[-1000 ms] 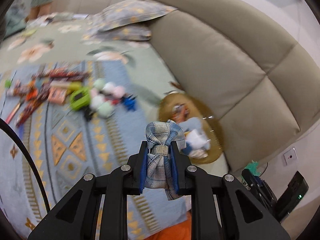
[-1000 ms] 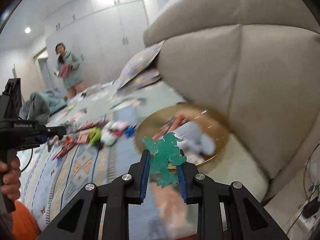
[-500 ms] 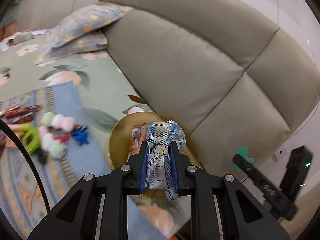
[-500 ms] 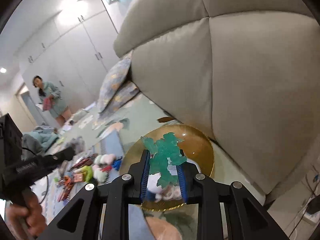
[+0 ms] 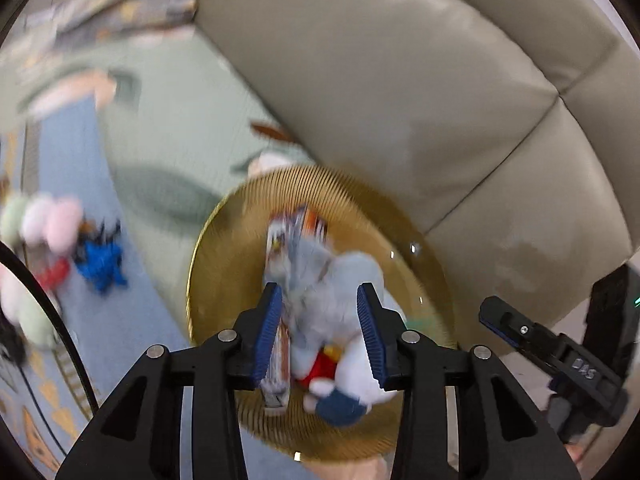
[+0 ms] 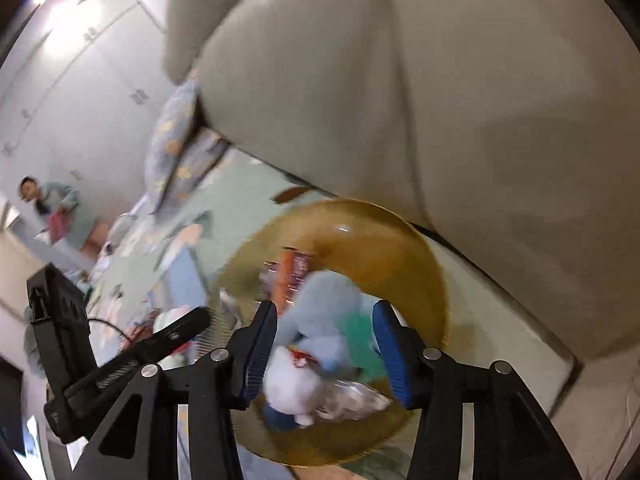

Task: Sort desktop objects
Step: 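Carry the bow and green figure to the gold bowl and open both tools, then move both open tools back over the toys on the rug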

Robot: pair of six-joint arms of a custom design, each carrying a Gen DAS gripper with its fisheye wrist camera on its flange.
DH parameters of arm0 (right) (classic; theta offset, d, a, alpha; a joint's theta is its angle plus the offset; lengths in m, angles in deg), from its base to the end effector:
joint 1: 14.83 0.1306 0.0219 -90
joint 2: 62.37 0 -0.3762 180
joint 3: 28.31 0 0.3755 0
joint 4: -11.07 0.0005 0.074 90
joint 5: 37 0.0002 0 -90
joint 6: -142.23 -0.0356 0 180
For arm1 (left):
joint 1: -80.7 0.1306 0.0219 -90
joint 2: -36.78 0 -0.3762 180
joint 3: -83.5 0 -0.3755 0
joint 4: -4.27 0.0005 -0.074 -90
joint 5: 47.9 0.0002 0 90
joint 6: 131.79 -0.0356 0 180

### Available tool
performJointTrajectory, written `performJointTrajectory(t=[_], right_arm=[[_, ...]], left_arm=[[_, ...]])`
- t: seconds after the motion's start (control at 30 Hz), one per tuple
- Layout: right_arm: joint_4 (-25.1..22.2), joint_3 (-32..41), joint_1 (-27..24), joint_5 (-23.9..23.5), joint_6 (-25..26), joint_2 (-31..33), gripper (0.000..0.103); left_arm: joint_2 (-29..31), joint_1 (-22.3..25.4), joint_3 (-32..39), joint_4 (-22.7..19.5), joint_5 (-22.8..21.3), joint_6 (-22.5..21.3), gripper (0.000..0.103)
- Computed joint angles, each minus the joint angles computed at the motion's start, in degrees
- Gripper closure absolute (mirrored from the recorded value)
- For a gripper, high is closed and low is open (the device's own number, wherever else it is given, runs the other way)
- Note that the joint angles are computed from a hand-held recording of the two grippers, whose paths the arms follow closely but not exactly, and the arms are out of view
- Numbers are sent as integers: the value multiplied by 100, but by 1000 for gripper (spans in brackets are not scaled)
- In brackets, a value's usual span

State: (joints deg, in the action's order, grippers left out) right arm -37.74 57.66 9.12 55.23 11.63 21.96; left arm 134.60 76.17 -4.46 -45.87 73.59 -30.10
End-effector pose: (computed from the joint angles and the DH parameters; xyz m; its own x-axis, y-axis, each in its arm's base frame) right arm 0.3978 0.1746 0.4352 -0.7571 0.3752 -0.5347 0.1465 0.8953 0.4207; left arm 0.5019 -0.0589 0.3789 -0.8813 -0.1035 -0.4611 0.1844 0.8231 -0.5372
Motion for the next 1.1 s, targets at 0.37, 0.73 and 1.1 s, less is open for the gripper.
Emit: performJointTrajectory(t=[0.37,0.73,1.1], right_arm=[[-242,177,1191,199,-352,-168,47],[-214,1628,2995,57,-101,1667,42],[-639,2441,3341,-346,568,2953,42]], left_arm=[[-1443,1155,-616,-943,16,-675,66],[-1788,4206,-1364,-1015,86,-1374,66],[-63,5656,-843,-221,-107,-2373,66]])
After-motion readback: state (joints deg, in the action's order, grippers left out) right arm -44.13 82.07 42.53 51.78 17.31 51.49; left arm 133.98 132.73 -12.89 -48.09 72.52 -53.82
